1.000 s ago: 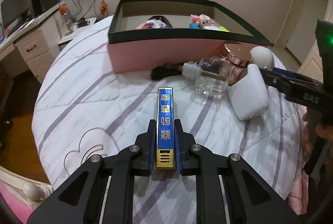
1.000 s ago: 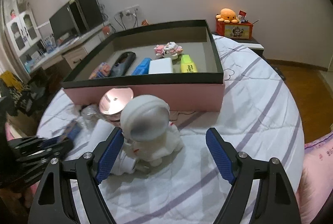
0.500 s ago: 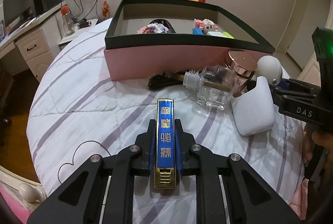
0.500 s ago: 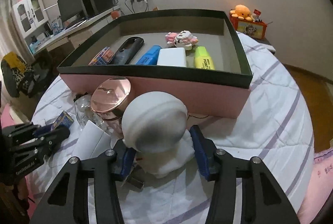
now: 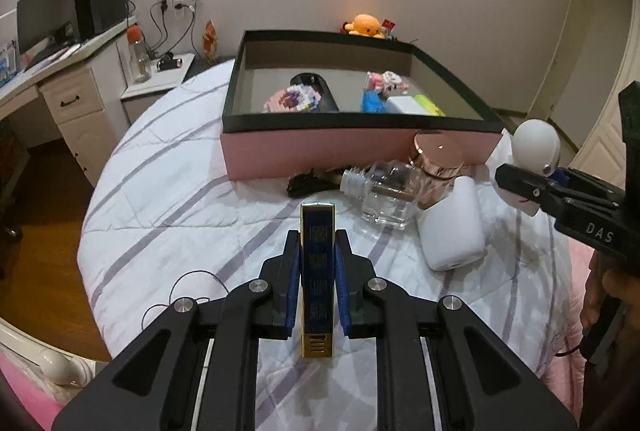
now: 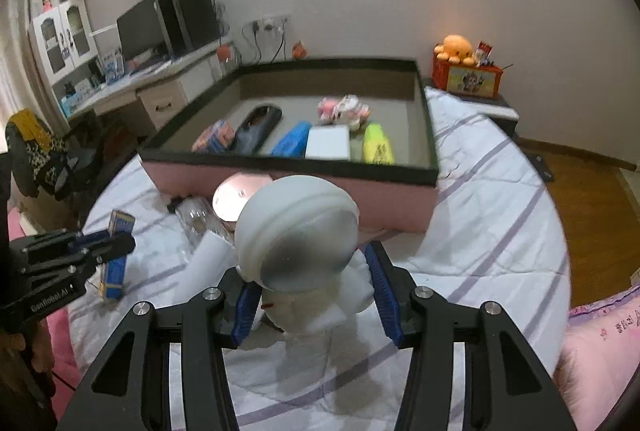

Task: Organize rigid objects
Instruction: 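Lift the blue-and-gold box with the left gripper while the right gripper grasps the white astronaut figure, then carry the small box and astronaut figure into the pink box and open both grippers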

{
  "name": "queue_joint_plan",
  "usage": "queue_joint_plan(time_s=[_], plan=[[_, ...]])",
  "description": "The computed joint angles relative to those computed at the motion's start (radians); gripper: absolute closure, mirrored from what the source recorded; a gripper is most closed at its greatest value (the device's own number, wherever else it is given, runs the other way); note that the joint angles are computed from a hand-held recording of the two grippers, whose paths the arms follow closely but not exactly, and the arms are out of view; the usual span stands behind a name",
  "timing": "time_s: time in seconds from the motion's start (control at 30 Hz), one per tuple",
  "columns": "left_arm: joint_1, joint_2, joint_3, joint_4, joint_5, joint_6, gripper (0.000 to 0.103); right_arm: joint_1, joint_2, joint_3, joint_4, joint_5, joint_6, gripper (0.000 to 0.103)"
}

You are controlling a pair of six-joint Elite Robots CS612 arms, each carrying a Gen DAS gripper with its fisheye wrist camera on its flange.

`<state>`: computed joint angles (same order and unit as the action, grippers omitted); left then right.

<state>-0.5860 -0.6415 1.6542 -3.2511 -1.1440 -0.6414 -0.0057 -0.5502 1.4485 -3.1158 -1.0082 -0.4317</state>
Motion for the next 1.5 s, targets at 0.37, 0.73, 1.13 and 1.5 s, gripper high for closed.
queue_joint_plan(time_s=[0.37, 0.73, 1.13, 1.5], plan=[[-0.040, -0.037, 0.043, -0.069, 0.144, 0.003, 0.088, -0.014, -0.035, 0.067, -0.128, 0.055, 0.024, 0.052], [-0.076, -0.056, 0.074, -0.197, 0.298, 0.014, 0.088, -0.025, -0.063, 0.135, -0.316, 0.107, 0.067, 0.052], [-0.117, -0.075, 0.077, -0.284, 0.377, 0.141, 0.088, -0.035, -0.086, 0.171, -0.386, 0.157, 0.078, 0.052], [-0.113, -0.072, 0.043, -0.335, 0.378, 0.228, 0.088, -0.038, -0.087, 0.158, -0.425, 0.177, 0.098, 0.052]])
